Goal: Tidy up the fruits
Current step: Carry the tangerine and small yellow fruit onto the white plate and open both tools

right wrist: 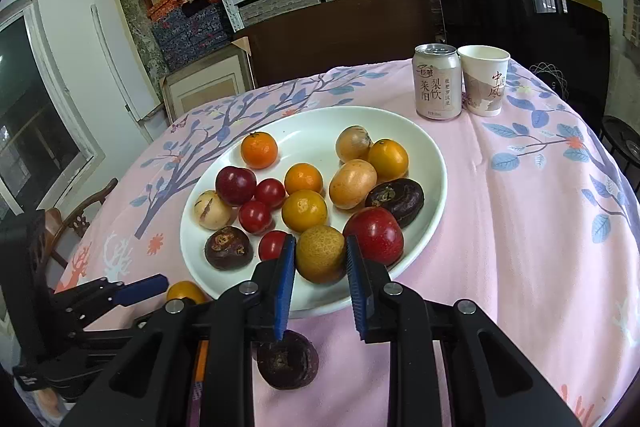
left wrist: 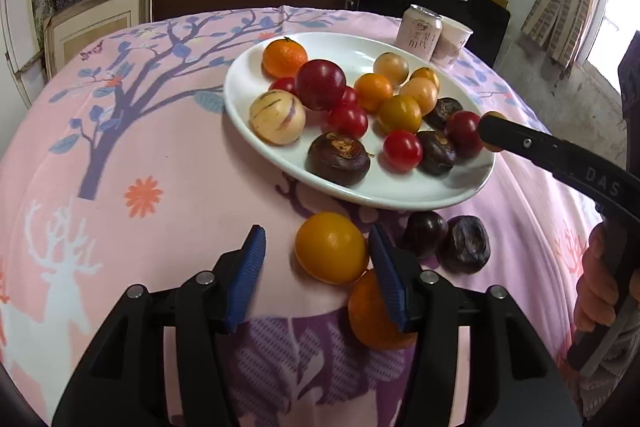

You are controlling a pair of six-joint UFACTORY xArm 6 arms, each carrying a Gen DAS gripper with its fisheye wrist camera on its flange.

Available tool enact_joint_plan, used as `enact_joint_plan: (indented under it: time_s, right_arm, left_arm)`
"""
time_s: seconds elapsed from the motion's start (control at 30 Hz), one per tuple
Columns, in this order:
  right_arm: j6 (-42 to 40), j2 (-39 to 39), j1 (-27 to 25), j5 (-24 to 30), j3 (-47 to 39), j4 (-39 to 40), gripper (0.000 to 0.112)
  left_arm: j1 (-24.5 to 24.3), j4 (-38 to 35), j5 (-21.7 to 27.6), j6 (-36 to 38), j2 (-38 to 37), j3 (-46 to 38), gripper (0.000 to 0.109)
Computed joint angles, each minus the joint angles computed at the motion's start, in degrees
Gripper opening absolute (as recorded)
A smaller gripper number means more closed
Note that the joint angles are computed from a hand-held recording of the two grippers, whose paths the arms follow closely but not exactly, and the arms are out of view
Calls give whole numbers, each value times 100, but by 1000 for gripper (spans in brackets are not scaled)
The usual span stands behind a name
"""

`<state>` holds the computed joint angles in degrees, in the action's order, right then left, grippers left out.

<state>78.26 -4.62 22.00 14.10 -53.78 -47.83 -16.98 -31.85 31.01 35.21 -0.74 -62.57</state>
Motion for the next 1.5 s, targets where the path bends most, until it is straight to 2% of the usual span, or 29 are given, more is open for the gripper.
enact_joint_plan:
  time_s: [0.17,0.2,0.27,0.3,0.33,0.4,0.57,0.7,0.9,1.0,1.07,1.13,1.17,1.2,1.27,1.37,1.4,1.5]
  right_arm:
    - [26,-61,-43,-100,55,31,25]
    - [23,-69,-52,-127,69,50,25]
    - [34,-75,-53,-139,79,46,25]
    - [10,-80,-54,-143,89,67,25]
    - [1,-81,-45,-136,91,78,25]
    - [3,-92,-42,-140,99,76,25]
    - [105,-166,-77,-186,142,-16,25]
    - [282,-164,-106,-90,89,-233,25]
    - [171,261,-20,291,-431,-438,25]
    - [193,427,-52,284,-600,-673,26]
    - [442,433,-43,484,-636,-1021,33]
    - [572,367,-114,496,-555,-1154,33]
    - [555,350,-168,425,-523,-1077,33]
    - [589,327,-224,338,-476,-1020,33]
    - [658,290,-268,248,-400,-990,34]
    - [745,209,-187,399,-309,-1083,40]
    - [806,169,-145,431,-259,-1126,41]
    - [891,11,-24,503,-88,-1121,43]
  left_arm:
    - [359,-1104,934,386,409,-506,55]
    - [410,-1211,1069,415,471,-603,51]
    - [361,-1108,1035,403,525,-666,47]
    - [328,-1144,1053,455,547,-684,40]
    - [301,-1114,1038,449,546,-681,40]
    - [163,-852,724,339,410,-497,40]
    - [89,-428,427,158,-80,-95,39]
    - [22,-461,0,204,-301,-76,39]
    - [-342,420,-361,-577,482,-1005,39]
    - [-508,368,-480,-640,918,-1393,40]
    - [-572,412,-741,-791,1070,-1441,48]
    - [-578,413,-944,-857,1126,-1397,73]
    - [-552,322,-1005,-768,1120,-1355,80]
    - [-525,145,-1030,-612,1105,-1332,91]
    - [-459,-394,-1066,-256,1027,-1279,94]
    - [-300,-1191,-663,295,908,-1309,95]
    - [-301,-1280,-785,346,809,-1186,99]
    - [-323,-1495,-1123,629,445,-720,99]
